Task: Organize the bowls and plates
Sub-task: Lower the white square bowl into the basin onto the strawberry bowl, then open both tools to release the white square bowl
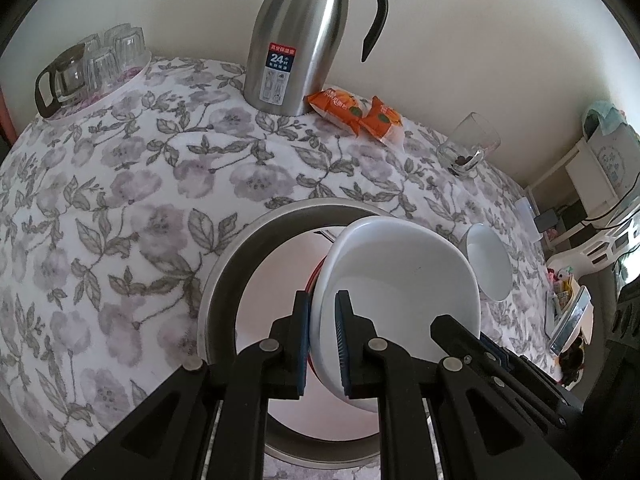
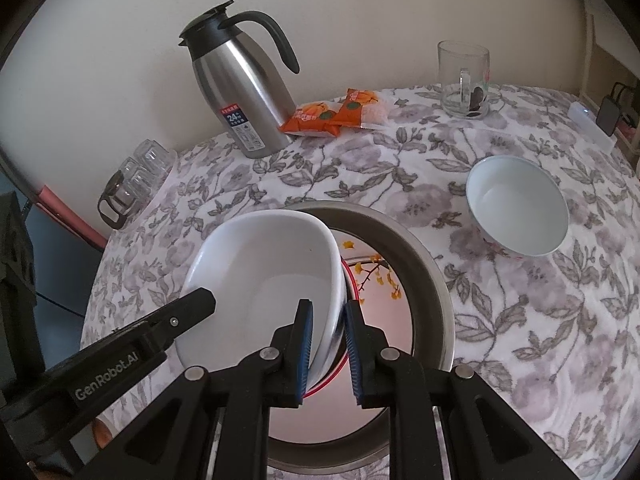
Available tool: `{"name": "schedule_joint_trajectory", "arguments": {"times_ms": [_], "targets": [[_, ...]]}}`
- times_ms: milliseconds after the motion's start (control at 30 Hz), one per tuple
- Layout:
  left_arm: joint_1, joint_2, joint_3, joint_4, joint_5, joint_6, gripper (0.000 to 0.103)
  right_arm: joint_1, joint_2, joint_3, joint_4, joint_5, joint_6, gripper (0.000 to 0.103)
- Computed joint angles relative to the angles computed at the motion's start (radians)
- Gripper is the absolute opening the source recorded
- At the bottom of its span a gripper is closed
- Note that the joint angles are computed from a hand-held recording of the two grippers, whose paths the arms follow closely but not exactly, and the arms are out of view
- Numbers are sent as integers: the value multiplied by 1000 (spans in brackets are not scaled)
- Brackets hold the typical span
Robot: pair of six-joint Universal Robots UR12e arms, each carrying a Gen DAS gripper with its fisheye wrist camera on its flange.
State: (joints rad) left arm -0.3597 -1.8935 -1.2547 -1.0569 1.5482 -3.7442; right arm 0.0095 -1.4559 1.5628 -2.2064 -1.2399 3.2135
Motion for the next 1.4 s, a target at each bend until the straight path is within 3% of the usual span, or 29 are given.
{"name": "schedule_joint_trajectory", "arguments": {"times_ms": [567,667,733,800,833,1000,1133,1233,1400], "targets": [[8,25,-17,49,14,-24,14,-19,-24,7,-53,0,3,19],[8,32,-19,66,23,-26,29,-18,-28,9,-60,-11,-3,19],[-1,32,-12,61,71,-24,50,-14,-27,7,-62,-31,-10,28],[-4,31,-5,51,99,-21,60,-10,-25,5,-56,-44,-15,38],[-5,30,-3,46,108,-22,62,-10,-25,4,-53,-47,-19,39],[-5,23,7,-12,141,-47,69,-3,-21,5,-56,-85,-21,66],[-6,21,7,-26,158,-62,82,-2,-18,7,-53,-114,-15,73],[-7,18,9,-41,179,-70,84,-4,-17,8,-50,-122,-10,76],[-8,17,9,-54,209,-101,89,-8,-23,17,-70,-123,-7,90]]}}
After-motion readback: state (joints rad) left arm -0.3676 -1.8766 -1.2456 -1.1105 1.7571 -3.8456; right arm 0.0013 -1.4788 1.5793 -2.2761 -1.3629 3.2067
